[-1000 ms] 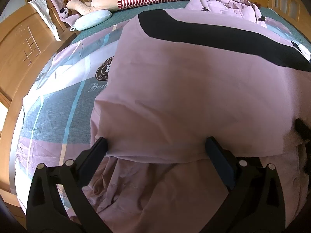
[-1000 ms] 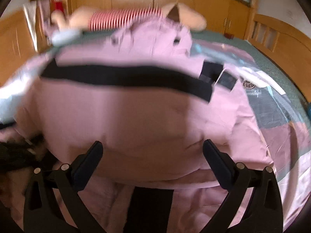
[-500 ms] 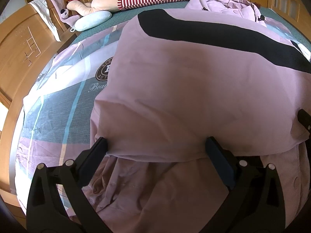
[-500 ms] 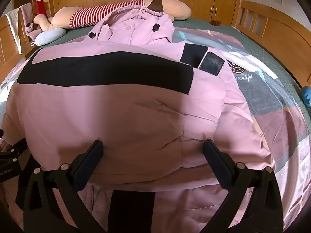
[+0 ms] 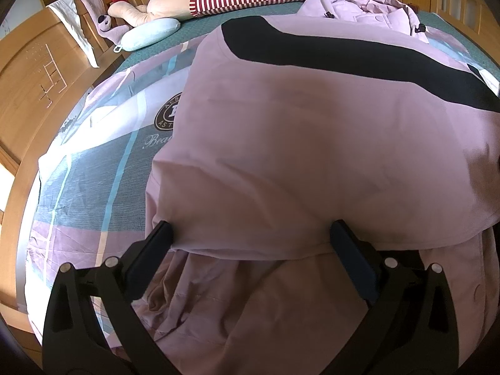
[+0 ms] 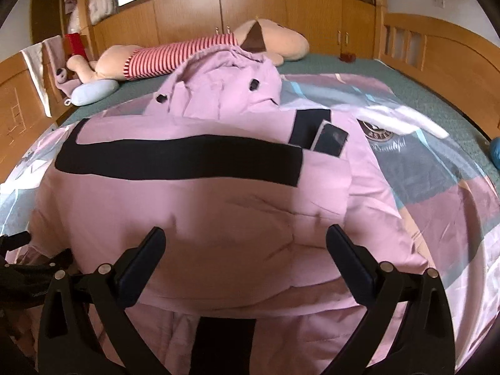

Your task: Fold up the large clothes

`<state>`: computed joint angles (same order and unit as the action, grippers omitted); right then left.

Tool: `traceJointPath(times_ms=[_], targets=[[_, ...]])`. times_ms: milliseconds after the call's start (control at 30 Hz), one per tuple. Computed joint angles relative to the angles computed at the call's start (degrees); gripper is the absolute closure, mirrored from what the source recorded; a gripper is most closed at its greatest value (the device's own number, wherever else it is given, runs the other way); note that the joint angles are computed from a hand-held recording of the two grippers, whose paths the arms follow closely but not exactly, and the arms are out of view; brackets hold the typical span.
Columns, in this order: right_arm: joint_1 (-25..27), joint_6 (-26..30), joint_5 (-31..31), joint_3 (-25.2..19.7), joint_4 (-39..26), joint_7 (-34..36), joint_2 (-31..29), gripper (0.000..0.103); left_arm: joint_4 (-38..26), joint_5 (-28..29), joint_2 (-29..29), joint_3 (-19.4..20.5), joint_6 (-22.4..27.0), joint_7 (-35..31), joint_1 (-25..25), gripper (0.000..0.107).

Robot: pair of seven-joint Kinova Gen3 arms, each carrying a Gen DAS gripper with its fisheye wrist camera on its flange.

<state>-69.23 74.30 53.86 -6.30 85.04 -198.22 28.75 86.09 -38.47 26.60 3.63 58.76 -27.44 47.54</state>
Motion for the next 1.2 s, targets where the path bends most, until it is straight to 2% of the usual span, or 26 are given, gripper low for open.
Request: traceJointPath(times_ms=[100,133,167,233,300,333,400,467,867,967,1067,1133,1200], targets=[[5.36,2.88,-4.75,-4.48,-5.33,6.87,4.02,0.001,0.02,-0.02,-0.03,0.14,0.02,-0.01,-0.11,0.007],[5.71,3.12,-5.19,-4.57,-5.82,8.27,4.15,0.001,0.14,-0.51,-0.21,1.35,0.12,0.43,-1.03,0.007],[5.01,3.03,-5.58,-3.59,-5.91,8.73,3.94,0.001,0.46,-0.78,-0.58,1.51,-0.11,1.26,-1.14,0.007],[2.68,1.11,-7.47,0.42,-5.22,9.41,3.42,0.001,2.3,-2.21,-2.19,-1.35,-2.09,5.09,1.18,0.007],[1.98,0.98,-7.91,1.52,-5.3,9.79,3.46,0.001,4.16,-4.65,-3.79,-3.62,-4.17,8.68,3.12,0.007],[1.76,1.18,-7.98,1.63,-5.39,9.81,3.45,0.001,4.44,-5.12,-4.08,-3.26,-4.63,9.08,2.64,0.007],[1.58,1.23,-8.01,1.8,-5.41,9.84,3.48,0.001,3.5,-3.41,-3.22,0.44,-4.25,7.08,-1.5,0.007],[1.57,1.25,-8.07,1.9,-5.49,10.03,3.58,0.001,3.07,0.14,-2.59,1.81,-5.18,3.95,-4.17,0.007],[1.19,1.02,-8.32,2.41,-5.4,10.11,3.42,0.001,2.41,0.44,-1.6,-0.27,-4.69,2.98,-2.03,0.007],[3.05,1.33,-7.15,-0.85,-4.5,8.06,1.33,0.001,2.65,0.14,-1.66,-0.3,-4.54,3.2,-1.7,0.007],[0.52,0.49,-4.15,1.29,-2.35,3.91,-3.23,0.001,2.99,0.65,-1.95,0.0,-5.06,2.59,-2.23,0.007],[3.04,-2.93,-5.34,1.56,-2.03,5.77,-6.93,0.001,3.02,1.05,-1.97,0.07,-5.32,2.34,-2.53,0.007],[8.35,-6.66,-7.74,0.74,-3.08,10.43,-8.61,0.001,2.56,0.84,-1.56,-0.07,-4.7,2.33,-2.17,0.007]])
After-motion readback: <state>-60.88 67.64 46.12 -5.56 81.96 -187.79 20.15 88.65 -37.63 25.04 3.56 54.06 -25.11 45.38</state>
